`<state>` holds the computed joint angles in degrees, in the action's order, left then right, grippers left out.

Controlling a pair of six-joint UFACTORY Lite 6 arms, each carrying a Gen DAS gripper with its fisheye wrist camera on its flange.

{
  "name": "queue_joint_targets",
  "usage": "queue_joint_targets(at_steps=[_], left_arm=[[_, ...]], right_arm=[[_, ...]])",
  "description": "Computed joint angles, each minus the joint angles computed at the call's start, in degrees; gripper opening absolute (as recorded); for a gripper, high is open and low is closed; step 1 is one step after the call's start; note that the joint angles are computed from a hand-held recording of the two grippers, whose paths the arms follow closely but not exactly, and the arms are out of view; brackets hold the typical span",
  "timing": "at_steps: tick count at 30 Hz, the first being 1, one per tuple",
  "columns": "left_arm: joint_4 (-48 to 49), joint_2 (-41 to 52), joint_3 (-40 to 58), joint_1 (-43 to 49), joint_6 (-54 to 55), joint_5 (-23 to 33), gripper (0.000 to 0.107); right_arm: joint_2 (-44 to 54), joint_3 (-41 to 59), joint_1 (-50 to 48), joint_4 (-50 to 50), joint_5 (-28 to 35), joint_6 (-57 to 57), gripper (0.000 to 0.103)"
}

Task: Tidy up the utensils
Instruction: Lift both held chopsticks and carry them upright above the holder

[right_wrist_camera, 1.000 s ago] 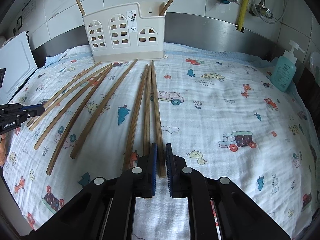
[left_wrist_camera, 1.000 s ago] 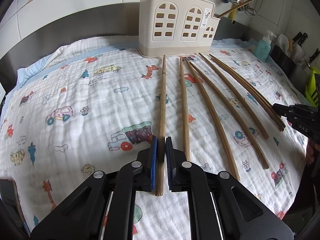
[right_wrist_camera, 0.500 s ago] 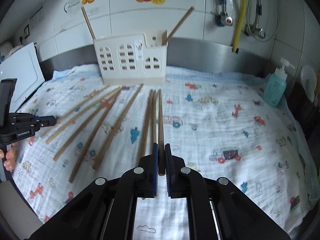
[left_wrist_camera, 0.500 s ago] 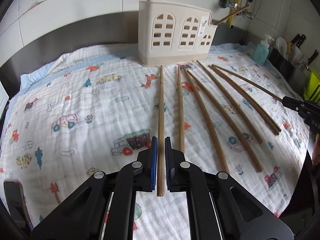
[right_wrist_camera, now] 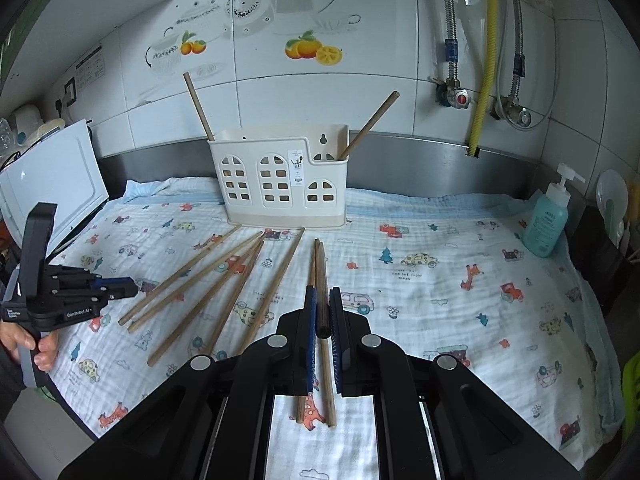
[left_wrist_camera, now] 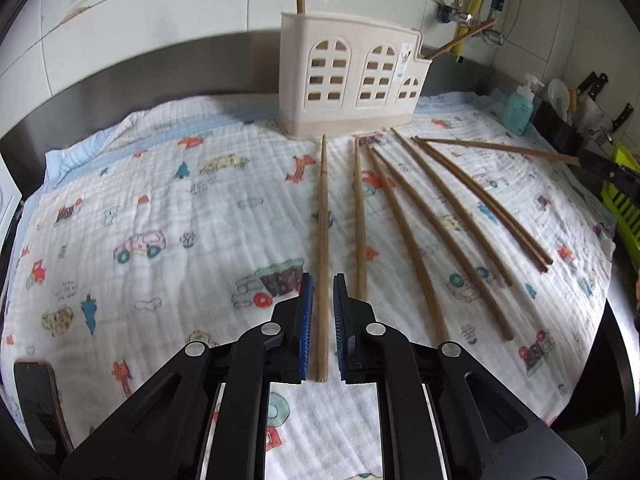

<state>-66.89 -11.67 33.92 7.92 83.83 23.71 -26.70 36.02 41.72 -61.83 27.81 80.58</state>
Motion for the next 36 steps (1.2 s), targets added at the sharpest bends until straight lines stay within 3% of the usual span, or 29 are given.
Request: queue_joint_targets(at_steps=[2,11,13,15,22,26,36], left_arm=[[-1.2,0.89,-0.4,0.06,1.39,-0.48,0.024],[-3.31,5.89,1.71,-1.71,3.87,-2.47,0.023],[0.06,6.77,2.94,-2.62,0.58,-2.94,0.02],[5.86,8.59,4.64,-3.62,-5.22,-3.46,0.009],[20.01,10.4,8.24,-6.2,-19.56,-3.99,0.006],[17.36,8.5,7.98,-5.44,-17.93,-3.75,0.006],[5.75,-1.2,9.2,-1.65,-11.08,3.08,0.006]], right_arm=[[0.05,0.12,0.05,-0.2,0.05,0.2,0.007],[1.6,0.98,0.66,-1.41,0.34,0.98,0.007],[1.54,0.87,0.74,-1.4,0.41,1.08,0.007],[1.4,0.77,0.46,-1.24,0.18,0.95,0.007],[1.21,1.21,0.15,-0.9,0.09,0.26,0.007],[0.64,1.45,-0.14,-0.7,-0.05,0.01,0.007],[2.86,7.56,-1.44,1.15,-0.9,-4.73,0.007]])
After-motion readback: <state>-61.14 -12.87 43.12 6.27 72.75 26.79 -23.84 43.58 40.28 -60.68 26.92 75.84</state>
